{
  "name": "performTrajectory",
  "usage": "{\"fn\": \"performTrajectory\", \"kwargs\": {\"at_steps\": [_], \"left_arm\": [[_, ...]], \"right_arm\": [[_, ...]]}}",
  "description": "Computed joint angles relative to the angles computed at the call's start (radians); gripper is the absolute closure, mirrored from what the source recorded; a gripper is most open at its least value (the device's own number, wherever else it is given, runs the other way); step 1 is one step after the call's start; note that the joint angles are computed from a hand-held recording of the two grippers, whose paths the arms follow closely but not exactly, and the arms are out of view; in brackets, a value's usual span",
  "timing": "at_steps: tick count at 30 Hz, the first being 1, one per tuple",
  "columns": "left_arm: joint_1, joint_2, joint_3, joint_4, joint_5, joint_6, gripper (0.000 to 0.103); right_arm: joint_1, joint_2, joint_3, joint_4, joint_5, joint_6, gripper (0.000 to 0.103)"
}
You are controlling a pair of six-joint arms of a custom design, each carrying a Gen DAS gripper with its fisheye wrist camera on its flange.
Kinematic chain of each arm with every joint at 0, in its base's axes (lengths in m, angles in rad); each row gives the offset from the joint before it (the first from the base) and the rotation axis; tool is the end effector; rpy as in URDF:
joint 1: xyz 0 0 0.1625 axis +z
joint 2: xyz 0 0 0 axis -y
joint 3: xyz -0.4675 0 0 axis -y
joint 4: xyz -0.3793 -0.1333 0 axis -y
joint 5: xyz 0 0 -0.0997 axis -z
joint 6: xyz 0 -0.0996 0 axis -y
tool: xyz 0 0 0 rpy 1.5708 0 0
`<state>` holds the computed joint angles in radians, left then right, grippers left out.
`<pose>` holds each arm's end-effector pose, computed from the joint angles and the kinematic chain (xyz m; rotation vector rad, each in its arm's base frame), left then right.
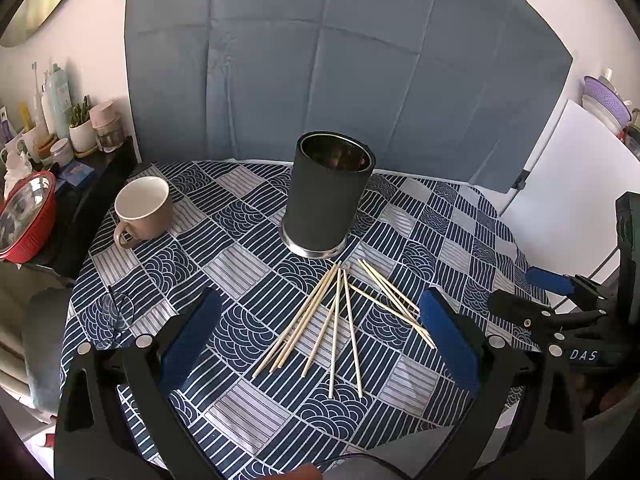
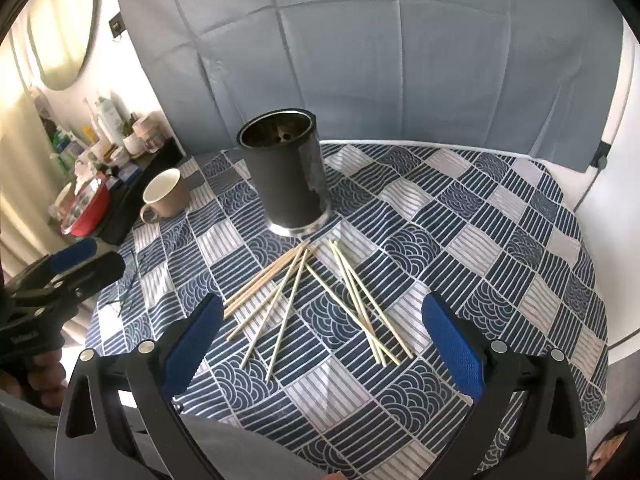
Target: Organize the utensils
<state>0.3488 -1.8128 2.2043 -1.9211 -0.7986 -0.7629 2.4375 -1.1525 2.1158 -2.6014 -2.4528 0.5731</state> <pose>-0.2457 -0.3052 0.3962 0.6032 2.4872 -0.8423 0.4253 -0.2872 0.2218 0.3131 -2.3781 0.8071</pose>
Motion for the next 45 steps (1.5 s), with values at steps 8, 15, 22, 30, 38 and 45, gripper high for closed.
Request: {"fn": "performTrajectory", "kwargs": {"at_steps": [8, 15, 22, 30, 38, 45], "left_arm": [[0.011, 0.010, -0.005, 0.008, -0.006, -0.014, 0.006], [0.033, 0.019, -0.010, 0.000, -0.032, -0.014, 0.006], [0.032, 0.030, -0.014, 0.007, -0.030, -0.005, 0.006], [0.044, 0.048, -0.021, 0.014, -0.033, 0.007, 0.006], [0.075, 0.080, -0.033, 0.017, -0.055, 0.023, 0.006], [0.115, 0.122, -0.053, 0.030, -0.082, 0.045, 0.006]], "right_arm": [[-0.009, 0.007, -0.001, 0.004, 0.015, -0.002, 0.008], [-0.016, 0.008, -0.002, 0.010, 0.022, -0.005, 0.008], [-0.026, 0.009, -0.002, 0.007, 0.030, -0.013, 0.008], [-0.039, 0.010, -0.005, 0.008, 0.048, -0.020, 0.008], [-0.066, 0.010, -0.004, 0.009, 0.073, -0.025, 0.008], [-0.109, 0.011, -0.010, 0.031, 0.115, -0.017, 0.008]]}}
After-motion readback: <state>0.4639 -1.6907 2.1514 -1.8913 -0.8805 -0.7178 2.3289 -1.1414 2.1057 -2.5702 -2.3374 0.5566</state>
